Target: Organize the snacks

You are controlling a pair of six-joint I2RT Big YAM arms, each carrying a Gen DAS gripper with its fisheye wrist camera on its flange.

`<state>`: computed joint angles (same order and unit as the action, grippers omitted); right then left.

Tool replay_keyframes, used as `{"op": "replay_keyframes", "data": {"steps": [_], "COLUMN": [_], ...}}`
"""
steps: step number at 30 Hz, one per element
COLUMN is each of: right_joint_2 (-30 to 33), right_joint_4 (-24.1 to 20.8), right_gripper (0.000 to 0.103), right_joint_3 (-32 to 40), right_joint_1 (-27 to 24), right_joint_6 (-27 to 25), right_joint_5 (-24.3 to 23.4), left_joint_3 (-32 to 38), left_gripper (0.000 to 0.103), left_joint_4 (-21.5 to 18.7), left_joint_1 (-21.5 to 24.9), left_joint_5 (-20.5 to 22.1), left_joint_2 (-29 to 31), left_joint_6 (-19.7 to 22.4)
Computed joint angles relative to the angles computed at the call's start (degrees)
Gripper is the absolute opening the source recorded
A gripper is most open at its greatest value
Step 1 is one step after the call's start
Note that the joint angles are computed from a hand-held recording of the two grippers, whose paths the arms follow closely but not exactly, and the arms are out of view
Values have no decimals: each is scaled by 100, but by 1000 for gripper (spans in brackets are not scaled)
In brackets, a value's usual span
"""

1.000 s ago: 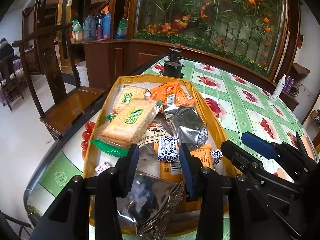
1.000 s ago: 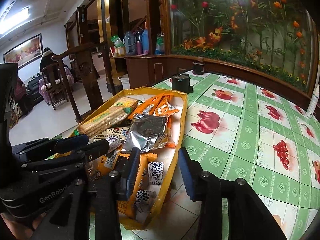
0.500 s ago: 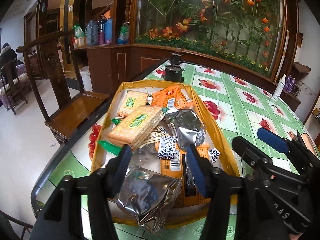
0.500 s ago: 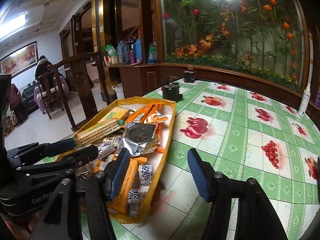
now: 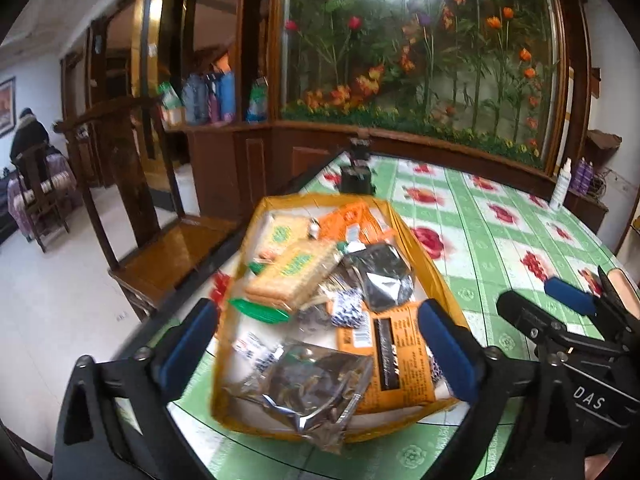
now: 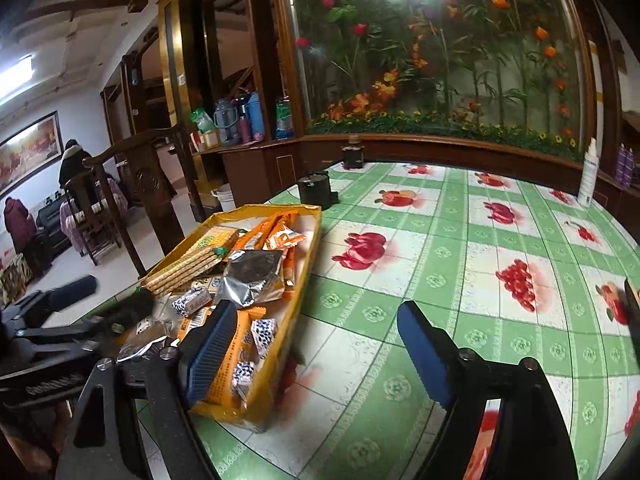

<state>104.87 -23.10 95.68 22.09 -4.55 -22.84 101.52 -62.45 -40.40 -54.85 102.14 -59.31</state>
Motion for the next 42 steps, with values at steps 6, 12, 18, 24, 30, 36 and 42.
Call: {"op": "replay_keyframes", "data": {"steps": [6, 12, 18, 24, 30, 36, 42], "right_joint_2": [-151, -310, -427, -492, -586, -604, -570], "right_joint_4": [28, 93, 379, 510, 681, 704, 618], "right_gripper": [92, 94, 99, 101, 102, 102, 102], "right_joint_3": [-237, -484, -669, -764, -908, -943, -895], "right_joint_1": [24, 80, 71, 142, 222, 266, 280], "right_joint_6": [-103, -275, -184, -404, -633, -776, -782], "right_joint_5": [158, 369, 468, 588, 694, 750, 806], "left_joint_3": [-134, -219, -319, -268, -4, 80, 156], "left_gripper": [103, 103, 103, 103, 103, 103, 103], "left_joint_4": [-29, -173, -190, -799, -1540, -1665, -1787], "left_joint_1": [85, 188, 161, 248, 255, 241, 251], "left_joint_5": [328, 758, 453, 636, 381, 305, 317], "left_joint_2": [-114, -115, -178, -131, 100, 207, 273], "left_joint_6": [172, -74, -153, -906, -1182, -1108, -1135]}}
